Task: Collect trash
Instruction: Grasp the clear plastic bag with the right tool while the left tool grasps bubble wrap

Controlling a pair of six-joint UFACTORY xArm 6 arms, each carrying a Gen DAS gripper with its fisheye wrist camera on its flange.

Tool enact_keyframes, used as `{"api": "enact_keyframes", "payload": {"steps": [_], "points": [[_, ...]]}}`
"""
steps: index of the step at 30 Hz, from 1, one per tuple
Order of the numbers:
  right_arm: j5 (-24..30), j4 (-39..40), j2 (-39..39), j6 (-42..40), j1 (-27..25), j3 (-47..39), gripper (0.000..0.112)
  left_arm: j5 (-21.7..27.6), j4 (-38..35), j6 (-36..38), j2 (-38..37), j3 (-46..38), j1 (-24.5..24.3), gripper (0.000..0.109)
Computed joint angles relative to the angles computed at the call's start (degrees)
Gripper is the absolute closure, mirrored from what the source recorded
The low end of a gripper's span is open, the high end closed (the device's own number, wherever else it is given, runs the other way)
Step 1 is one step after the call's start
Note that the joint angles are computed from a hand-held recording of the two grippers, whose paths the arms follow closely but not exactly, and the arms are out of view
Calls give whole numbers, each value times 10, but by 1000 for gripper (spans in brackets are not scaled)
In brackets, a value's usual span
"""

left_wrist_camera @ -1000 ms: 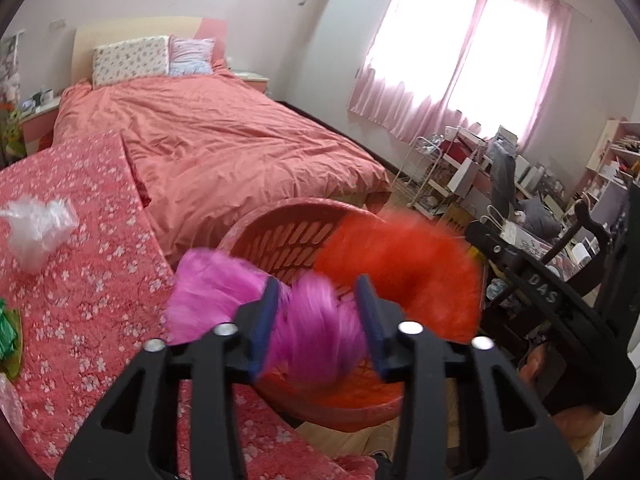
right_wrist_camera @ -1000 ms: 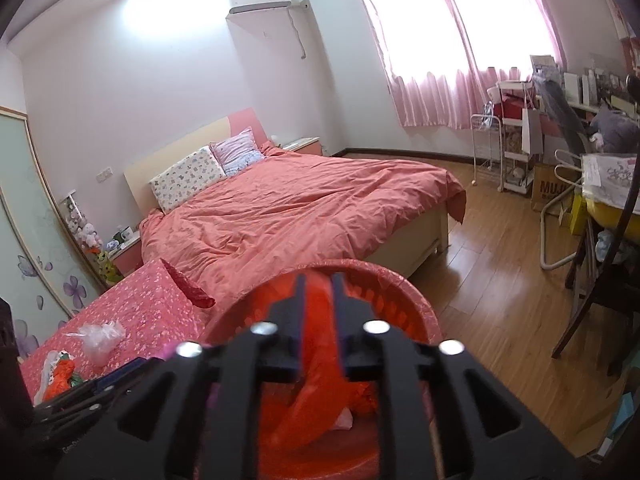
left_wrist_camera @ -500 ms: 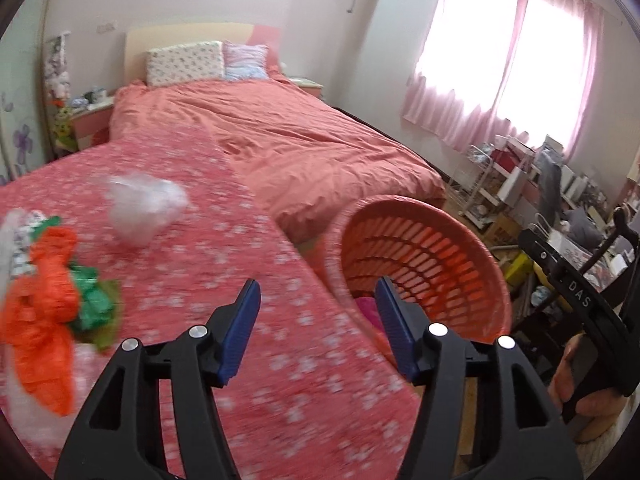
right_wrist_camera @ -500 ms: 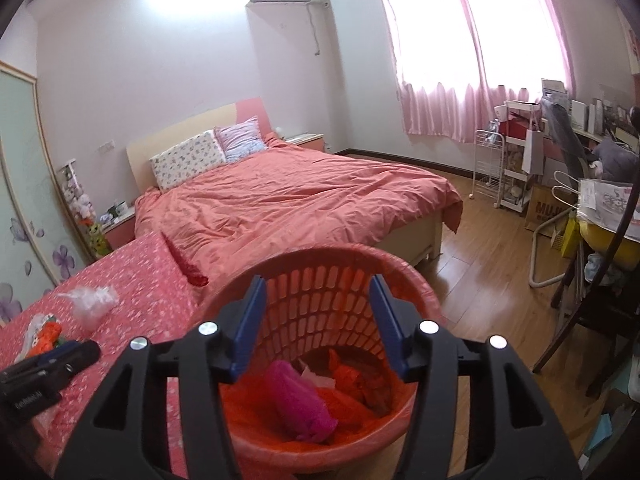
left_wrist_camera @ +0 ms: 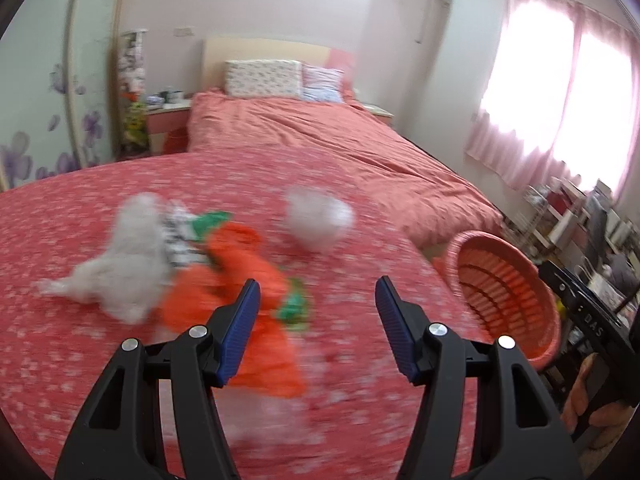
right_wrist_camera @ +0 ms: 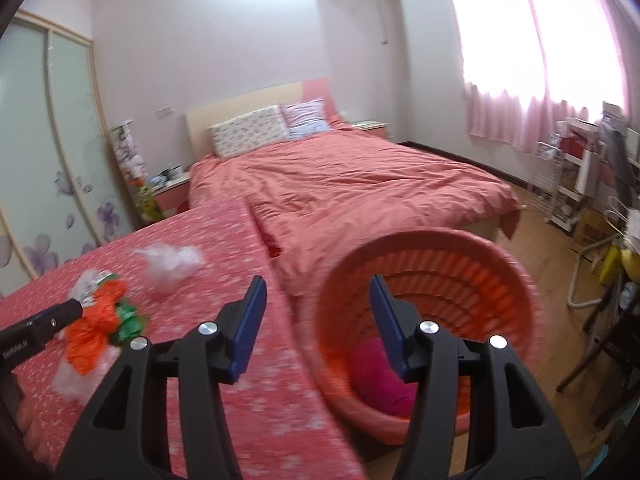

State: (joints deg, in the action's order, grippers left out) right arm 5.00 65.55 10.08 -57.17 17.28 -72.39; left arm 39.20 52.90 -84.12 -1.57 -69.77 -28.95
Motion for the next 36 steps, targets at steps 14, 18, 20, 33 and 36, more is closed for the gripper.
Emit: {"api": "enact_keyframes", "payload": {"steps": [14, 18, 20, 33, 36], "points": [[103, -266, 158, 258, 95, -197, 59, 40, 5, -50, -156, 178, 109, 45], [142, -405, 248, 393, 102, -317, 59, 5, 5, -52, -177, 210, 144, 45], [172, -452, 292, 441, 102, -379, 59, -6, 6, -49, -179, 216, 152, 45], [220, -488, 322, 478, 89, -412, 104, -51, -41, 22, -132, 200, 181, 44], [209, -461, 295, 457, 83, -371, 104, -59, -85, 50, -114, 194, 186, 44]]}}
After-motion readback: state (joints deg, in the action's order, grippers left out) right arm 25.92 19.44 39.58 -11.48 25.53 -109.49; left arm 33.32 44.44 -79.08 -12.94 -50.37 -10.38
